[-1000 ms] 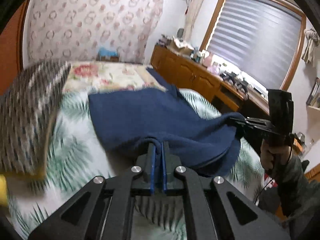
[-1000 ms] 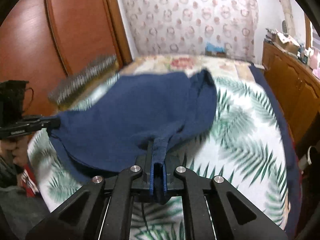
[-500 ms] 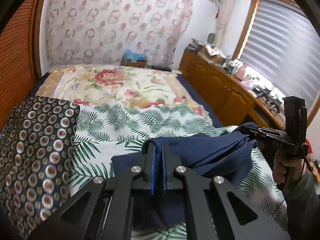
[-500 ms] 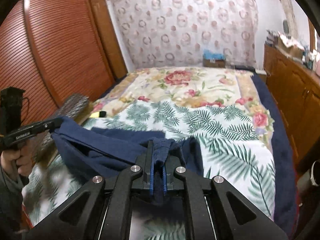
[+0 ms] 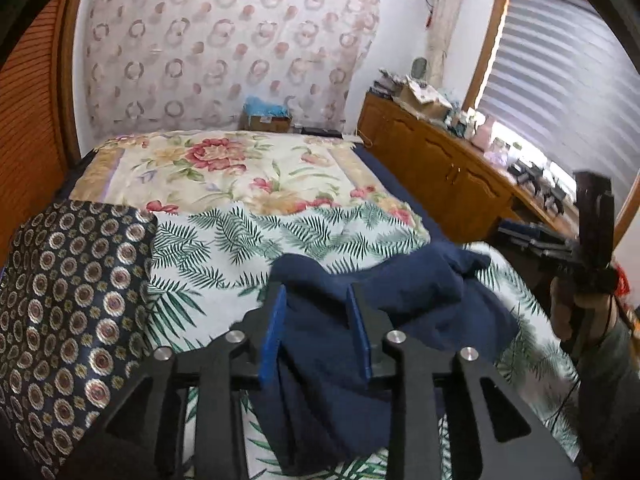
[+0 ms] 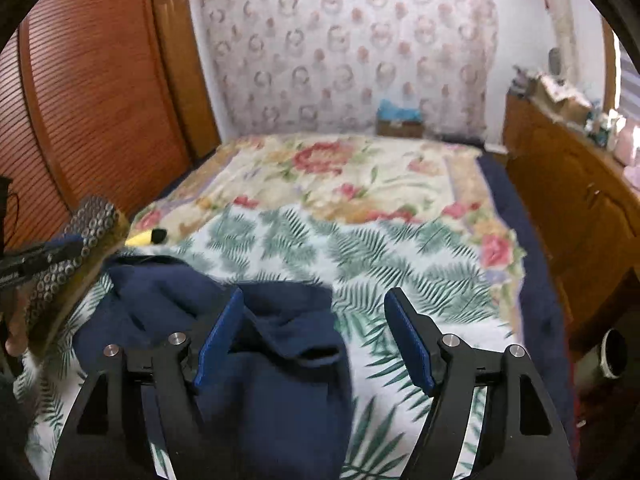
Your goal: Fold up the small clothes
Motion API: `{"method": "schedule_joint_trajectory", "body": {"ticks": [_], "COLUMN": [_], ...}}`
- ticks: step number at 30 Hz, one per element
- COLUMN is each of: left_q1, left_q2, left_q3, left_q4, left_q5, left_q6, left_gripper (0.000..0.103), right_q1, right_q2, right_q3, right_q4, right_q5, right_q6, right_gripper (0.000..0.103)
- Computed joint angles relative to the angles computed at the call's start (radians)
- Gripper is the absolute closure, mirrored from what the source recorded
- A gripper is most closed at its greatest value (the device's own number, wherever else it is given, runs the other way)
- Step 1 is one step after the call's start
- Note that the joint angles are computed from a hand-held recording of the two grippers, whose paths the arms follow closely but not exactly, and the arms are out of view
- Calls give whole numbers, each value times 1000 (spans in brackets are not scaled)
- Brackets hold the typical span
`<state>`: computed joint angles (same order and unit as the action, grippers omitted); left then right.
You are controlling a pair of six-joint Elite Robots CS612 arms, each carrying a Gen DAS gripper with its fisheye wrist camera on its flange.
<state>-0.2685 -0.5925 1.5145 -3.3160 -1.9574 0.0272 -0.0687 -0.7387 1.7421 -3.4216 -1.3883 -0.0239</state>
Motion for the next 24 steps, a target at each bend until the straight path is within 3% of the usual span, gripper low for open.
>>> {"method": "schedule_joint_trajectory", "body": {"ticks": [4, 9, 14, 17, 19, 22, 24], "left_q1": [-14, -18, -22, -22, -19, -20, -21], "left_q2": [1, 22, 36, 43, 48, 51, 50], "left_q3": [5, -17, -31, -37, -41, -41, -39], "left_q4": [51, 102, 133, 147, 150, 146, 144], "left_q5": [36, 63, 64, 63, 55, 54, 57], "left_q6": [57, 52, 53, 53, 44, 41, 40], "left_gripper": [67, 67, 67, 65, 65, 64, 64], "right_q1": [-1, 8, 0, -5, -5, -7, 0], "right_q2": [2, 24, 36, 39, 42, 51, 48], "right_q3": [7, -18, -29, -27, -24, -18, -17], "right_q4": [-5, 81, 146, 137, 112, 17, -11], "right_q5": [22, 45, 80, 107, 112, 96, 8], "right_q6": [-38, -78, -118, -123, -122, -88, -46], "right_gripper": [28, 28, 38, 59, 85, 97, 98]}}
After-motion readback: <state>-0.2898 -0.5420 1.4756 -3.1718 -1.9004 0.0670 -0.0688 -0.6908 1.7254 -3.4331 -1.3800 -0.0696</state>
